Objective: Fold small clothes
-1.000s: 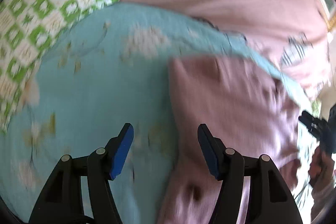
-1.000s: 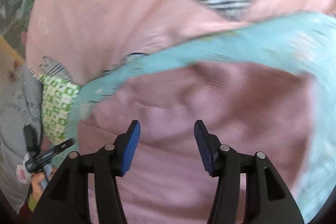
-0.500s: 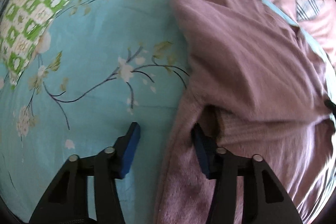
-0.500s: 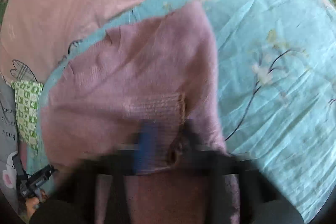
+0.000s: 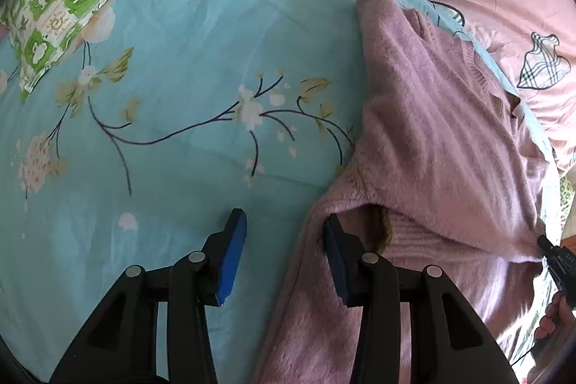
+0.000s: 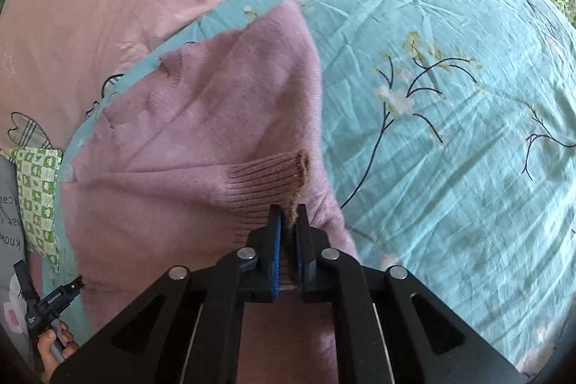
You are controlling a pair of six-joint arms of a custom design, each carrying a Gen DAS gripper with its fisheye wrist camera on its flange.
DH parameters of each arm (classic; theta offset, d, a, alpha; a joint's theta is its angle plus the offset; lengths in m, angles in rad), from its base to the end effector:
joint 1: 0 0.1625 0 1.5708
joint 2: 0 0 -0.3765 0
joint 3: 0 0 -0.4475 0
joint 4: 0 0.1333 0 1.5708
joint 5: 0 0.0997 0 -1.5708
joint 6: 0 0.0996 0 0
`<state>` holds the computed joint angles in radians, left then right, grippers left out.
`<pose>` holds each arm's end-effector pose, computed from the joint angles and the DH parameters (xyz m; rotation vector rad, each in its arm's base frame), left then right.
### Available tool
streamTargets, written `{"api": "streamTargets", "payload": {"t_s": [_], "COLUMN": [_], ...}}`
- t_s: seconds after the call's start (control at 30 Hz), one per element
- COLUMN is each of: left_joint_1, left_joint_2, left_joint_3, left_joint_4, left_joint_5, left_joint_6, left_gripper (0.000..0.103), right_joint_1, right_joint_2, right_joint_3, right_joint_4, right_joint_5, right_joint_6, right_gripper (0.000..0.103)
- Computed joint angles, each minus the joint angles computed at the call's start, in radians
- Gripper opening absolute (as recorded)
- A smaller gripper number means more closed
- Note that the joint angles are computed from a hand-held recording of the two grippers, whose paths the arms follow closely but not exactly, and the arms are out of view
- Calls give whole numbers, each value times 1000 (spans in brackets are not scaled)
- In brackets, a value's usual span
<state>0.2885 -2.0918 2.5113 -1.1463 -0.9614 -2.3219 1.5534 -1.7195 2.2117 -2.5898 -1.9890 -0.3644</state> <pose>-0.1630 -0.2469 0.1780 -0.8568 2.1482 -0.9367 0.0847 -0.4721 0.2948 0.2997 -2.5648 0.5788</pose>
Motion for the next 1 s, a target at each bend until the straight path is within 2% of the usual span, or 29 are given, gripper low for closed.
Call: {"api": "streamTargets", "payload": {"t_s": [0.07,0.17,0.2,0.27,0.3,0.37,0.43,0.53,0.67,0.7,0.8,0.87,0.93,1.0], "left_joint_1": [-41,-127,-153,-222,-235,-269,-267,-259,-182,-170,-87,-66,-90,-144], "left_joint_2": [-18,-23,-20,-1,21,81,157,258,343,361,381,398,397,367], "left_joint_3": [3,3,2,1,-4,-13,-29,-35,-26,-22,19,40,57,83], "left_joint_4": [8,-10,-20,-75,-113,-215,-320,-495,-701,-741,-947,-1048,-1088,-1105], "left_joint_5": [-32,-79,-84,-89,-85,-84,-82,-107,-130,-142,-238,-303,-343,-371], "left_joint_6": [9,60,76,149,195,322,440,616,758,772,860,886,880,845], "left_gripper": [44,43,44,44,46,54,64,70,72,74,74,74,74,74], "right_joint_1": [3,-1,-3,-12,-17,-27,-44,-74,-128,-143,-176,-200,-229,-266], "right_joint_2": [-29,-130,-161,-241,-276,-356,-428,-532,-671,-706,-781,-827,-879,-940], "right_joint_3": [12,50,63,92,103,132,157,195,243,254,278,287,293,299], "right_joint_4": [13,60,76,128,158,214,271,358,451,473,515,546,583,617], "right_joint_5": [13,60,72,107,117,129,147,168,193,195,200,218,240,263], "right_joint_6": [-1,-6,-10,-24,-29,-40,-53,-79,-110,-113,-121,-131,-142,-164], "right_gripper": [15,33,36,36,36,37,37,38,42,42,42,42,43,44]}}
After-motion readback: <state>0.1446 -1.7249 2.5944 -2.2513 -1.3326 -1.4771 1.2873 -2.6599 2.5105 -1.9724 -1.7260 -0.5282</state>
